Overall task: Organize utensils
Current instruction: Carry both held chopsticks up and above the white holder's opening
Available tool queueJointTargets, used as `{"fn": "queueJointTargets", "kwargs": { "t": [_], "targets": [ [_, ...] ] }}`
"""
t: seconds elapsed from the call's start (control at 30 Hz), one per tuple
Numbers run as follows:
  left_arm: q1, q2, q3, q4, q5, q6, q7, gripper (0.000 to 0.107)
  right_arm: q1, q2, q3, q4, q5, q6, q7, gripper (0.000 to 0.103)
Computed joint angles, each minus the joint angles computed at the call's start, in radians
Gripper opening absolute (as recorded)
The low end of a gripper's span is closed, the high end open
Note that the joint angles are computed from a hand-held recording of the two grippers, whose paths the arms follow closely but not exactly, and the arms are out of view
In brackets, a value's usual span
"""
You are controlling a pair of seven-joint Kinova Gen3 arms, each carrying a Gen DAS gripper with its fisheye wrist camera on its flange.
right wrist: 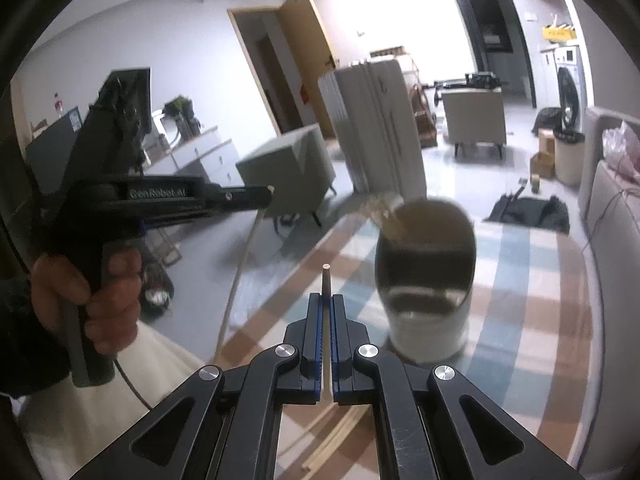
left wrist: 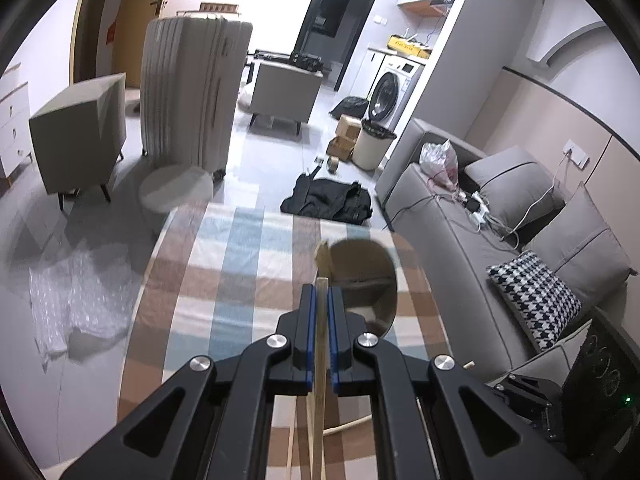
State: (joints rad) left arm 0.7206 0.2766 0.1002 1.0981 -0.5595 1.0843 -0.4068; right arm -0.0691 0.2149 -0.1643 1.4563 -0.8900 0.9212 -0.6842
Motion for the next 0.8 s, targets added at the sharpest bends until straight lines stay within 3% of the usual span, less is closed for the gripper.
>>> {"fn": "queueJointTargets", "kwargs": {
  "t": [0.17,0.37,0.67,0.8],
  "targets": [
    [0.003,0.019,-0.019,-0.065,-0.04,-0.023,-0.013,0.001,0.023,0.009,0.003,-0.073,-0.046,-0.001,-0.017,0.002],
    [-0.006,0.061,-0.062,-0.14,-0.085,-0.11,-0.047,0.001,0.022,0.069,0.003,-0.25,0.021,0.024,-0.088,0.002],
    [-0.058,0.107,-0.129,-0.112,-0.086,-0.318,-0.025,0.001,0.009,0.219,-0.033,-0.535,0.163,0.052,-0.22,0.002],
    [-0.038,0.115,-0.188,-0.048,-0.13,-0.43,0.054,0.001,-0.011,0.291,-0.043,-0.659,0.241,0.09,-0.274,0.002]
  ]
}}
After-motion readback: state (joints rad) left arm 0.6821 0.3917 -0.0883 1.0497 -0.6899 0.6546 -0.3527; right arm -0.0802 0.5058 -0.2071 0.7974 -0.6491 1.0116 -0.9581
